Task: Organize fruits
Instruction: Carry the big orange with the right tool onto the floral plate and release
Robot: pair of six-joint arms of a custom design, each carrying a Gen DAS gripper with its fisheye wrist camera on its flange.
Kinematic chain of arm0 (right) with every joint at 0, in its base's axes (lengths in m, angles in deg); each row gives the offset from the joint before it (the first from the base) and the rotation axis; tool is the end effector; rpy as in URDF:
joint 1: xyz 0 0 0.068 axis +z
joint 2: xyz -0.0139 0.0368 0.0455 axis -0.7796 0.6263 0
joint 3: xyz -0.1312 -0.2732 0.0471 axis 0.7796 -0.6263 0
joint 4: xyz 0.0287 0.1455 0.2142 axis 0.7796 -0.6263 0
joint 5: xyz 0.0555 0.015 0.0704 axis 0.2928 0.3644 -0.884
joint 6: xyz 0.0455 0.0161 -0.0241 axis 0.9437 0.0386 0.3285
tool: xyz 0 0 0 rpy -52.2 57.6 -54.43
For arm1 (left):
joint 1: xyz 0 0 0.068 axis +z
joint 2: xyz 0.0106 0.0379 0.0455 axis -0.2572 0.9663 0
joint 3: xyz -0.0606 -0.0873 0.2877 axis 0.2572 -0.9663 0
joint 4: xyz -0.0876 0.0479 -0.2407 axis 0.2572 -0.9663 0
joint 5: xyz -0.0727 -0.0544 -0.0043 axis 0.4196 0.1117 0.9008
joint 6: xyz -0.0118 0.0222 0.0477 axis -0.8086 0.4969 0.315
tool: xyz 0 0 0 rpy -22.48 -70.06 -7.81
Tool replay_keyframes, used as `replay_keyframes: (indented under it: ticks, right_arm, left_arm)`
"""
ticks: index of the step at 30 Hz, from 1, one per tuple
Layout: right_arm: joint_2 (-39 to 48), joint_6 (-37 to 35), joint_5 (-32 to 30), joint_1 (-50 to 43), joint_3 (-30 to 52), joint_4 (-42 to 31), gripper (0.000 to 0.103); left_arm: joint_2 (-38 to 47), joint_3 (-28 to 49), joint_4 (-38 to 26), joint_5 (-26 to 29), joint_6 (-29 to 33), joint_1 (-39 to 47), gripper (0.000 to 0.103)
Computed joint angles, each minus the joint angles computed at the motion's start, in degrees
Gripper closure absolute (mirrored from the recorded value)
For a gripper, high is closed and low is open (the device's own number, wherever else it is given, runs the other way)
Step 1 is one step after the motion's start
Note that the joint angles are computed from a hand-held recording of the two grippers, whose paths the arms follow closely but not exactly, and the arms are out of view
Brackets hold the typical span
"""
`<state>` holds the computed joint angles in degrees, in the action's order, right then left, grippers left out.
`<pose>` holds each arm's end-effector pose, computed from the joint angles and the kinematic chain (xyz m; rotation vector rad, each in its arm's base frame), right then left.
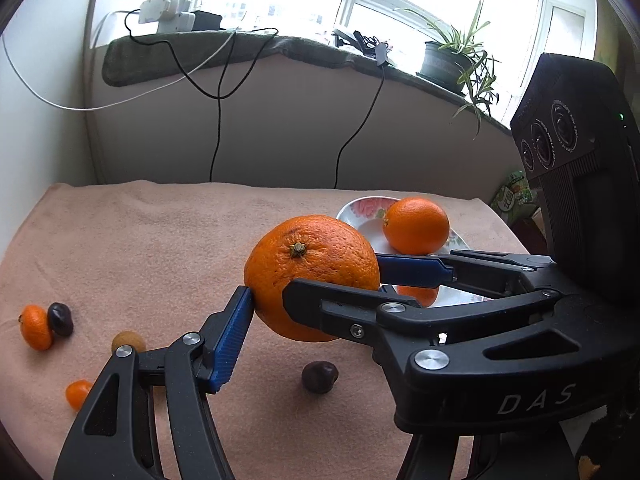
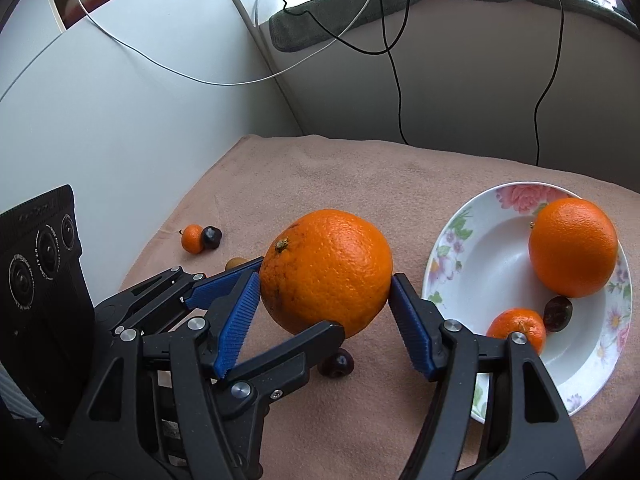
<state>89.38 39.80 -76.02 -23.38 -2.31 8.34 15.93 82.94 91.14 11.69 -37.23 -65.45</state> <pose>0.2864 0.1717 0.1853 -0.9703 2.3407 0.8202 0.1954 -0.2079 0.1748 -0.1920 2.2521 -0.2403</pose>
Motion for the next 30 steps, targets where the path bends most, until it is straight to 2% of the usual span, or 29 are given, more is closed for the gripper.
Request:
replay_keyframes:
  ticks: [19, 30]
  right_arm:
    - [1.2, -2.6, -1.4, -9.3, 3.6, -3.3, 0.034]
    - [2.3, -2.0, -1.0, -10.8, 4.7, -4.0, 0.034]
  left_arm:
    - [8.6, 10.1, 2.0, 5.3, 6.5, 1.8, 0.04]
    - [11.2, 12.1, 3.1, 8.1, 7.7, 3.0, 0.04]
